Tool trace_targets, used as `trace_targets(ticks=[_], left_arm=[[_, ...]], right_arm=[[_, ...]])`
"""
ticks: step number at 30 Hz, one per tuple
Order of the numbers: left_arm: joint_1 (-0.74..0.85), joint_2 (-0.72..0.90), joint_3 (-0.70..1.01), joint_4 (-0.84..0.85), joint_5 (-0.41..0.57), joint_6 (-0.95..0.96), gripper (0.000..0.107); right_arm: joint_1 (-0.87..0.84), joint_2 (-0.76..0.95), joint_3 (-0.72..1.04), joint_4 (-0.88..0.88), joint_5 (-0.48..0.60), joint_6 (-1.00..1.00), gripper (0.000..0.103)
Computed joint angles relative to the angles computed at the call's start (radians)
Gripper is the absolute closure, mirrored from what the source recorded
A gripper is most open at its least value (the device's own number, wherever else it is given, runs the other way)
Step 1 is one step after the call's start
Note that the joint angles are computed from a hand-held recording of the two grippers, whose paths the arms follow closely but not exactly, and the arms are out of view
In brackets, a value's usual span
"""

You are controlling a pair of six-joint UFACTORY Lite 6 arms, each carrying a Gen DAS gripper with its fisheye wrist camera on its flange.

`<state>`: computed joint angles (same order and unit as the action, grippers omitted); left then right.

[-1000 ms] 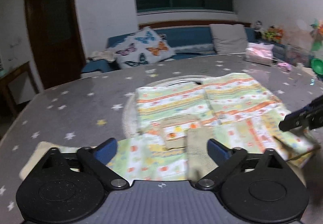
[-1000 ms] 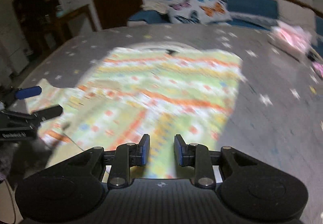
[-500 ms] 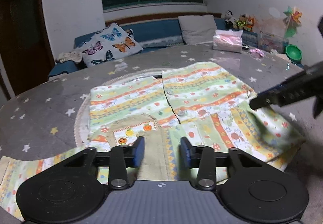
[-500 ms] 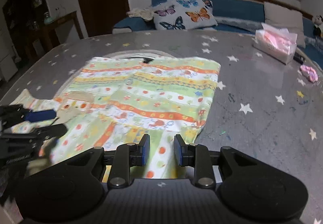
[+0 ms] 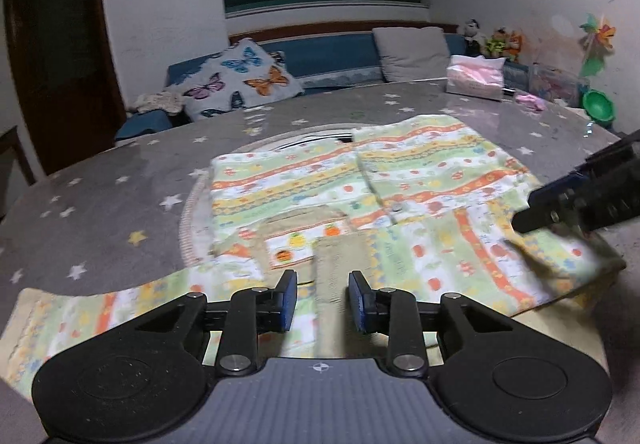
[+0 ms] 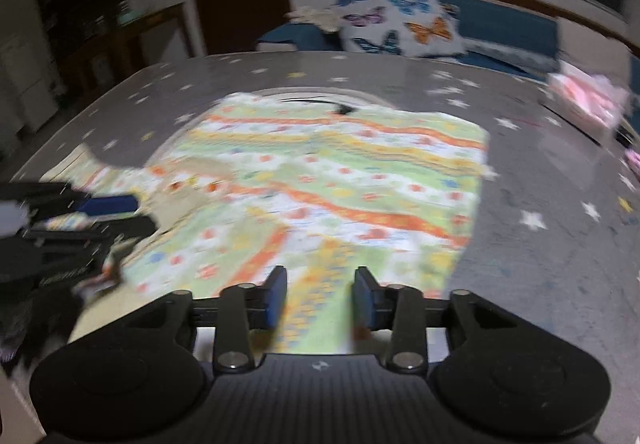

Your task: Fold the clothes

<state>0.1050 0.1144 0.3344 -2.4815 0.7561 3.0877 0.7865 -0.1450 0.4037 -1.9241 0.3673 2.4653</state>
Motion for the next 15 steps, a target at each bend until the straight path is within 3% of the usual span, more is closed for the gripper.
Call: trace_targets(ticks=[8, 13, 15], left_arm=[[0.232, -0.013, 0.016, 0.075, -0.011, -0.061, 0.052], [0.378, 0.015, 0.077, 0.118, -0.027, -0.13, 0.049], [0.431, 0.045, 0.111, 0.116, -0.028, -0.145, 0.048]], right_arm=[[0.187, 0.213, 0.174, -0.002, 0.028, -0.022, 0.065], [0.202, 0.312, 0.293, -0.013, 0.036, -0.065, 0.064], [0.195, 0.364, 0.34, -0.047, 0.024, -0.05, 0.059]])
